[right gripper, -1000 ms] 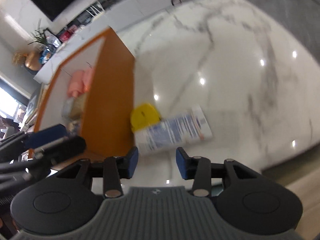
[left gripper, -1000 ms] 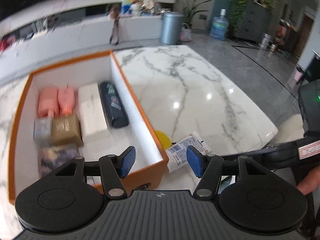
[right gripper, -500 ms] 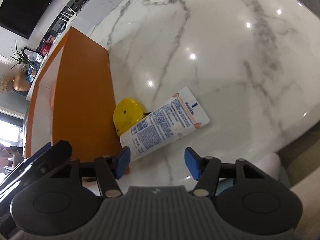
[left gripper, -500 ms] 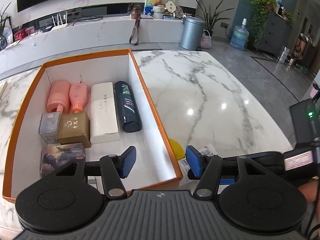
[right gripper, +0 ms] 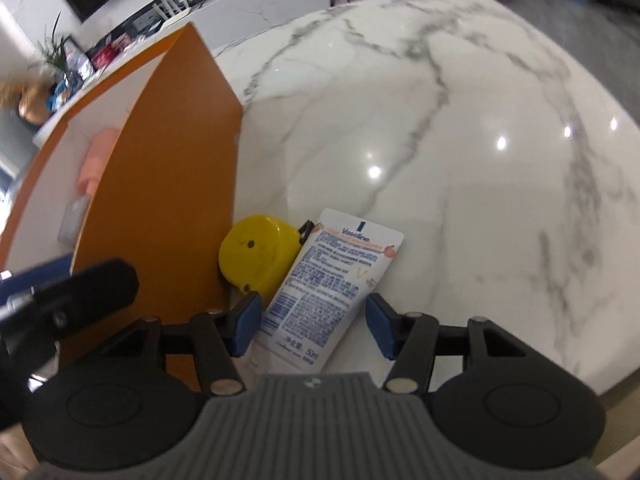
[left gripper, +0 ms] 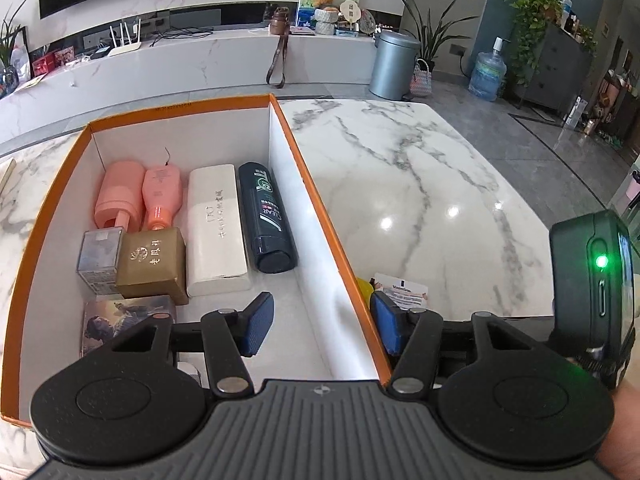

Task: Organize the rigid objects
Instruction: 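Grasp the white Vaseline tube with the right tool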

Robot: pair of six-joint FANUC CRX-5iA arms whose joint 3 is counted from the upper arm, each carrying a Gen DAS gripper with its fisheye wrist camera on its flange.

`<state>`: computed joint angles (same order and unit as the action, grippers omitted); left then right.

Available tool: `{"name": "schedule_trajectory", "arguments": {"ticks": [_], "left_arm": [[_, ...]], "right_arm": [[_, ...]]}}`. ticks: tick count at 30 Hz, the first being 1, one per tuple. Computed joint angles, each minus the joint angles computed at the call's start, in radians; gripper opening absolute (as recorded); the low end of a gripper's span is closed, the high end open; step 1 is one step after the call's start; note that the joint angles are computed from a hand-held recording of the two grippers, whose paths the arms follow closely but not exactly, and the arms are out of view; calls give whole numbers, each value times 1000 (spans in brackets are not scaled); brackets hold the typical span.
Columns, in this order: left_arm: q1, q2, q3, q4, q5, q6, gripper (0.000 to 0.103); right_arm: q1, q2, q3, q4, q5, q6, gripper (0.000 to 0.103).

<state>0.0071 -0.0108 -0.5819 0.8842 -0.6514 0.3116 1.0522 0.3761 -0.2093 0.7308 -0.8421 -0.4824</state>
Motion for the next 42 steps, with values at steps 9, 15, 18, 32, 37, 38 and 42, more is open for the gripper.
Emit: {"name": "schedule_trajectory", "arguments": {"ticks": [9, 15, 18, 32, 37, 38, 42], "left_arm": [[-3, -17, 1, -14, -2, -38, 66], [-9, -23, 21, -22, -26, -118, 66], [-23, -18, 38, -21, -50, -199, 66], [-175, 190, 422, -584, -288, -181, 66], [-265, 297, 586, -785, -373, -143, 68], [-279, 315, 611, -823, -385, -152, 71], [-333, 385, 710, -967, -443, -163, 78]], "right_arm": [[-22, -7, 10, -58, 29, 93, 48], [-38, -32, 46, -205, -23, 296, 46], [-61, -39, 83, -299, -72, 489, 46], [-107, -182, -109, -295, 82, 431, 48], [-119, -199, -148, -273, 145, 396, 49], [-123, -202, -157, -268, 162, 389, 49], [-136, -221, -201, -239, 238, 359, 50]]}}
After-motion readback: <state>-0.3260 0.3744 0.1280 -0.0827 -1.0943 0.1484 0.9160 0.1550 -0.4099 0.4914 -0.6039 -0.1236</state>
